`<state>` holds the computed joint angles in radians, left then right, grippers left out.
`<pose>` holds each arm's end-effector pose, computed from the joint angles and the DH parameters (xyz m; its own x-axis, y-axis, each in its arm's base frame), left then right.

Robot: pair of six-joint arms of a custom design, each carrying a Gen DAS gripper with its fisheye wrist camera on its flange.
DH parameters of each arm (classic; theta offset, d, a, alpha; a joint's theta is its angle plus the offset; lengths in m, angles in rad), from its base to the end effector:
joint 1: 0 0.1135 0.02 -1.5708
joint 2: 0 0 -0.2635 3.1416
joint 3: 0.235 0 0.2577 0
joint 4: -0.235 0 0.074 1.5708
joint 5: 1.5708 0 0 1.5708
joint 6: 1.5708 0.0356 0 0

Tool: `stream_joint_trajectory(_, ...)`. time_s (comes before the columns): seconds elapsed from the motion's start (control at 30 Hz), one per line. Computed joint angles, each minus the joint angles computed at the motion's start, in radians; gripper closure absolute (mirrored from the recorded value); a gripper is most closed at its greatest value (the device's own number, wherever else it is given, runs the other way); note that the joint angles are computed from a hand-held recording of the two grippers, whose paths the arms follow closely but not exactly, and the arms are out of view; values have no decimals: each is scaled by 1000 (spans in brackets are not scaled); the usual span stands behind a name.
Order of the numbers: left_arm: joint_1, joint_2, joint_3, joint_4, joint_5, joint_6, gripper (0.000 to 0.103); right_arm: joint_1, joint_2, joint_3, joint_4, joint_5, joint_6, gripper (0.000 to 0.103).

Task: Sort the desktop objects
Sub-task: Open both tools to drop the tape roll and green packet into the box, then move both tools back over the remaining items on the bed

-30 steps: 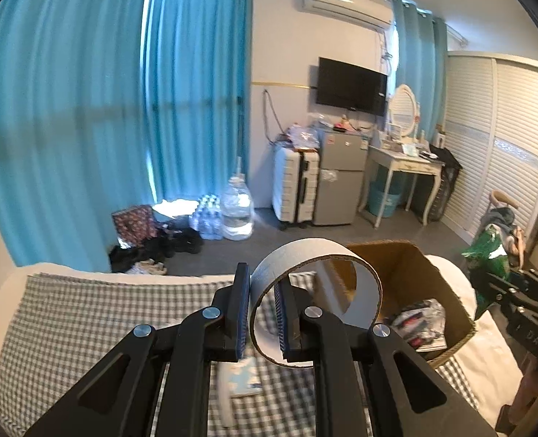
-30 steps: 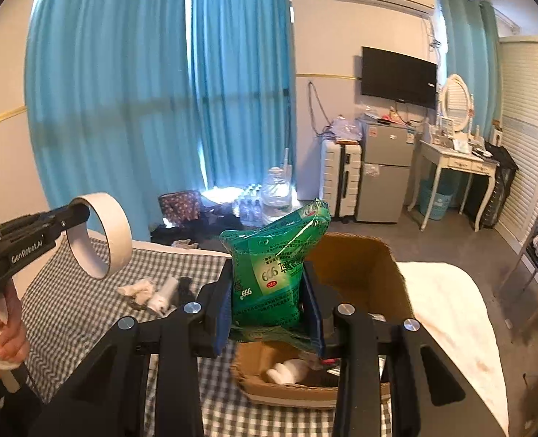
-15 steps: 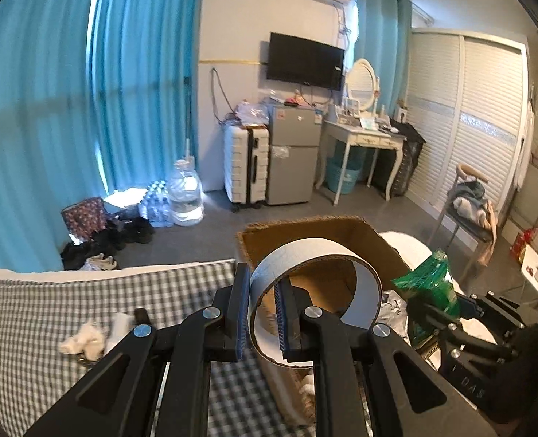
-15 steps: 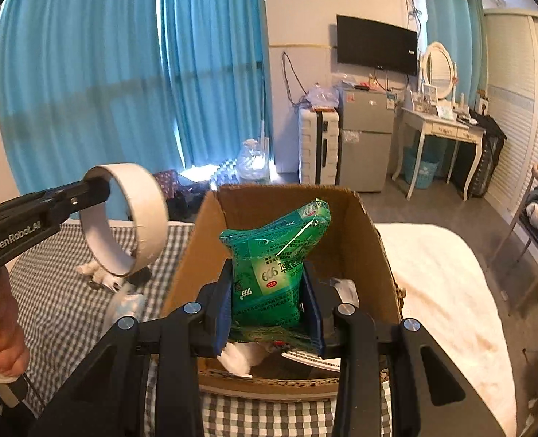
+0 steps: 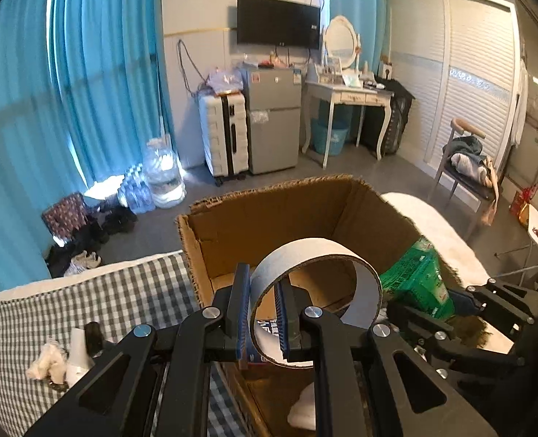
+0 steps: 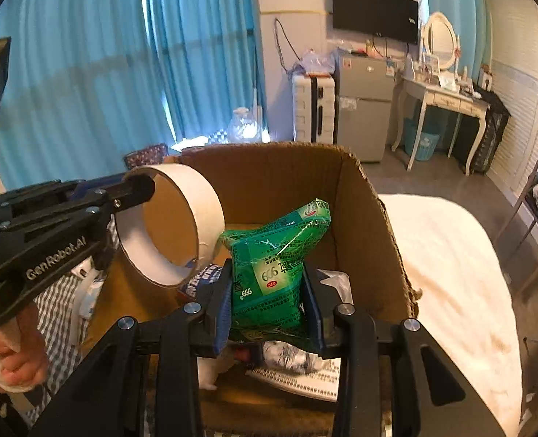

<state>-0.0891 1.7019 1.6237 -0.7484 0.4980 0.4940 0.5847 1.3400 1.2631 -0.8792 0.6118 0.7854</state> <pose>0.3773 -0.0508 0.3375 -0.4552 0.4589 -0.7630 0.7000 0.7140 0.0118 0.2395 0.1340 0.3263 -0.6059 0.2931 -0.7396 0.3575 0.9308 0.0760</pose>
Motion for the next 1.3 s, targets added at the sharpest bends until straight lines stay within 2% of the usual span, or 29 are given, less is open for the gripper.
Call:
stream_joint_trajectory(0.23, -54, 138, 105, -62, -67, 8, 90, -120, 54, 6, 12, -151, -61, 67)
stream_joint_trajectory(0.3, -65, 143, 97, -54, -85, 2, 83, -126, 56, 8, -4, -157, -48, 63)
stream_joint_trajectory(0.37, -68, 134, 81, -37, -103, -23, 56, -107, 36, -1, 2, -138, -22, 58)
stream_joint_trajectory(0.43, -53, 120, 70, -27, -80, -43, 43, -70, 27, 6, -8, -90, -13, 41)
stream_joint_trajectory(0.5, -32, 100, 68, -27, -53, -61, 39, -29, 45, 45, -53, -18, -10, 39)
stream_joint_trajectory(0.57, -12, 92, 96, -51, -28, -72, 28, -2, 62, 95, -106, 25, 10, 39)
stream_joint_trajectory(0.67, 16, 62, 120, -71, -6, -74, 17, 33, 54, 139, -140, 57, 52, 39)
stream_joint_trajectory(0.83, 89, 27, 169, -104, 56, -55, 2, 92, 98, 252, -245, 121, 100, 33)
stream_joint_trajectory(0.87, 104, 21, 180, -108, 64, -54, 0, 118, 109, 278, -285, 146, 137, 32)
stream_joint_trajectory(0.97, 169, 20, 211, -115, 103, -26, 0, 144, 111, 297, -290, 157, 176, 25)
stream_joint_trajectory(1.13, 268, 26, 261, -131, 106, 43, 0, 175, 154, 363, -278, 181, 192, 25)
stream_joint_trajectory(1.2, 304, 61, 329, -191, 107, 87, 0, 199, 189, 410, -284, 200, 191, 24)
stream_joint_trajectory(1.3, 394, 95, 392, -218, 174, 139, 0, 234, 245, 493, -313, 236, 206, 20)
